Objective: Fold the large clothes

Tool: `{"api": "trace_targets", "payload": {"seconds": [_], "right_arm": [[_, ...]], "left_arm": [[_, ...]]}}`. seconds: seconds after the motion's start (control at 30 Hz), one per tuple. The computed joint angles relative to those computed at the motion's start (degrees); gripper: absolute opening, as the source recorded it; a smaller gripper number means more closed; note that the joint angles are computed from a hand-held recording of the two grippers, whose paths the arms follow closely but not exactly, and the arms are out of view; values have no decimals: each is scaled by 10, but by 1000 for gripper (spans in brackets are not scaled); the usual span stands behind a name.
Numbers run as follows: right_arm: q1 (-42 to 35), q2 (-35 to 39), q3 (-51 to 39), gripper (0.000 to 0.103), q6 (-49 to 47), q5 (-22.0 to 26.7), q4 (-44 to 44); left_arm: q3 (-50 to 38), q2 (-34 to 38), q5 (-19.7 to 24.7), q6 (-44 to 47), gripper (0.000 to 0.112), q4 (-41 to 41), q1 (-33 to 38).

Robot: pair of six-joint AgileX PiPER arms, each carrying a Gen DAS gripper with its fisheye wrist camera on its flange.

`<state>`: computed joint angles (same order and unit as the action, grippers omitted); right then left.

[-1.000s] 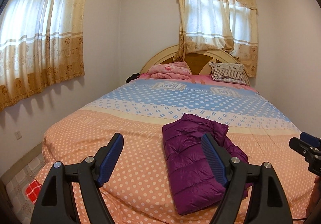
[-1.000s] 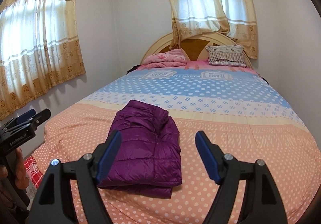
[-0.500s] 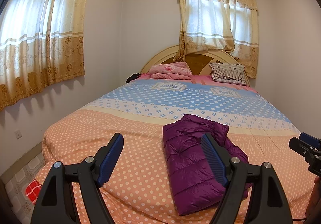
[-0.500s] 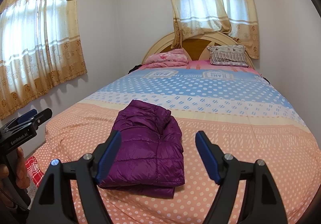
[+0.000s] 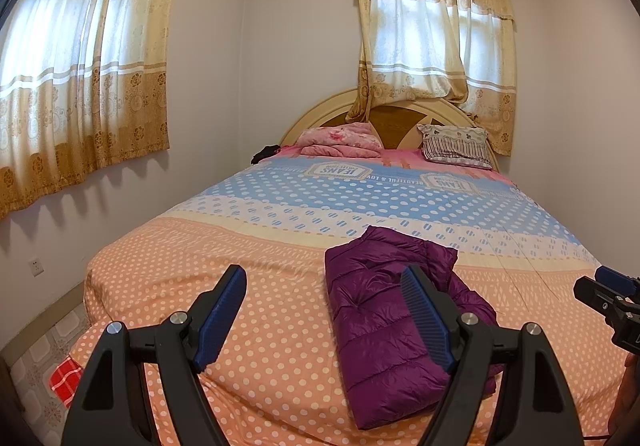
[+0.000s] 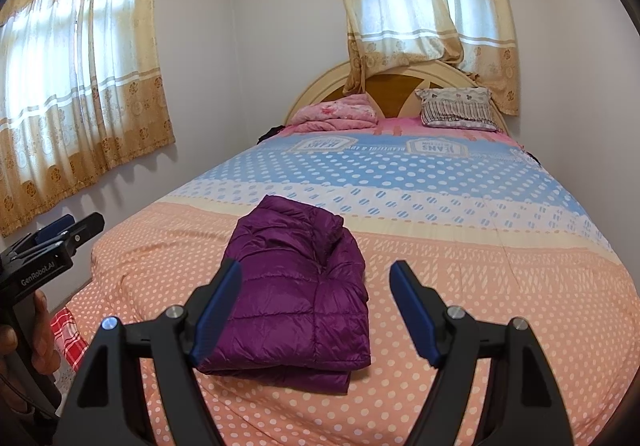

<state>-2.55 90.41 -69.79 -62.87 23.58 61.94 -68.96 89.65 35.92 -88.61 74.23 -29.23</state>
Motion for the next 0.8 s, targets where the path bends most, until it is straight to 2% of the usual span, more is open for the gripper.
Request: {"api": "trace_targets", "payload": {"seconds": [0.8], "right_arm": [[-5,-1,10,79,-20,5,16]], "left_arm": [[-2,3,-6,6,80,-6,1]]}}
